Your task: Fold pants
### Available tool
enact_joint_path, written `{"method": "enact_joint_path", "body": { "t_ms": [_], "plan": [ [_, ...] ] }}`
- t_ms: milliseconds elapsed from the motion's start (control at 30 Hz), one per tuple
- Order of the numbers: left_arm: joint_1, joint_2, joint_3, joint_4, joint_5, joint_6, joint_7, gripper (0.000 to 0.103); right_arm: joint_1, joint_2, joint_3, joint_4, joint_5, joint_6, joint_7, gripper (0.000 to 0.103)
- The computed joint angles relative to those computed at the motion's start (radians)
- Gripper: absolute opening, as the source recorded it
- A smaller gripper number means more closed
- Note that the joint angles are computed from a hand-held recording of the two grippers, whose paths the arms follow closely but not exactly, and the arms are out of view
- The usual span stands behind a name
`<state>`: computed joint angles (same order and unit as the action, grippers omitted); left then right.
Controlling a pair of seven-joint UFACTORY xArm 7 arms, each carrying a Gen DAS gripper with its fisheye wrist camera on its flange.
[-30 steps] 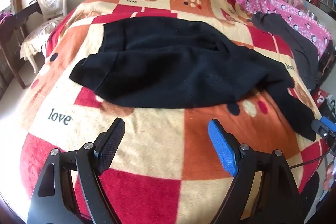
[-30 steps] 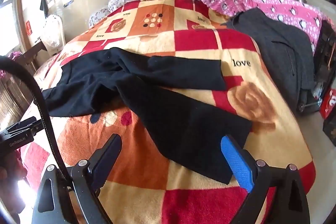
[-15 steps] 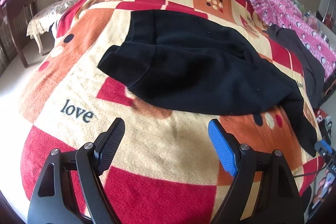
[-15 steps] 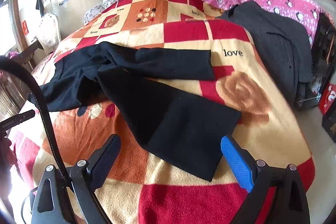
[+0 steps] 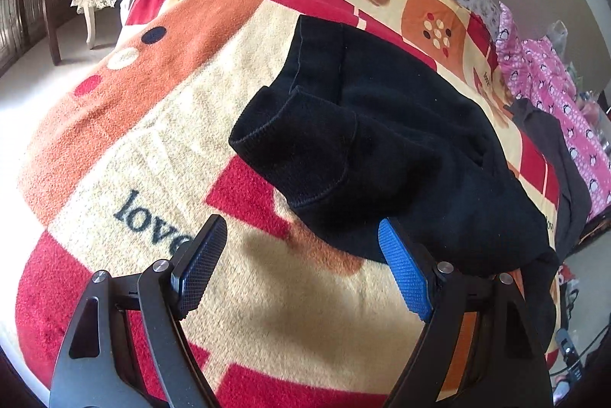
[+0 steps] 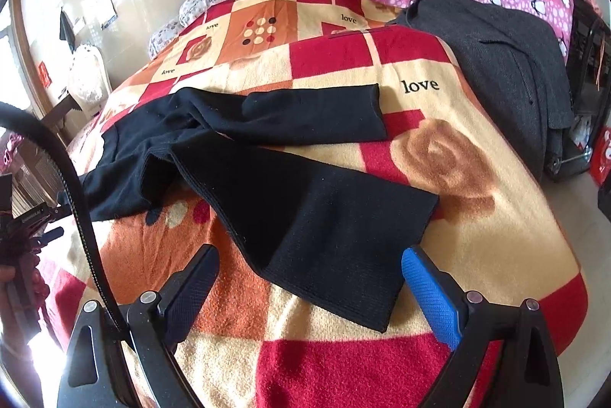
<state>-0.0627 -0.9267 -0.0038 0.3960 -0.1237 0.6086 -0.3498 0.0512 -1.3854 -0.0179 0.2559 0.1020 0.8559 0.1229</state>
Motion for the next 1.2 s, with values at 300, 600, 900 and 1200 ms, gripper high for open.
{"method": "enact_joint_path", "body": {
  "t_ms": [300, 600, 900, 1200],
  "plan": [
    [-0.003, 0.119, -0.007, 0.049, -0.010, -0.045, -0.012, 0.082, -0.090, 0.002, -0.055, -0.003, -0.019, 0.024, 0.012, 0.095],
    [0.002, 0.179, -0.042, 0.088, 0.021, -0.046, -0.033, 0.082, -0.125, 0.104, -0.090, 0.023, 0.001, -0.020, -0.015, 0.095],
    [0.003, 0.186, -0.045, 0.091, 0.066, -0.039, -0.028, 0.082, -0.145, 0.150, -0.090, 0.028, 0.008, -0.033, -0.017, 0.095],
    [-0.040, 0.150, 0.012, 0.068, 0.009, -0.061, 0.031, 0.014, -0.126, 0.193, -0.063, 0.033, -0.005, -0.069, -0.036, 0.057]
  ]
}}
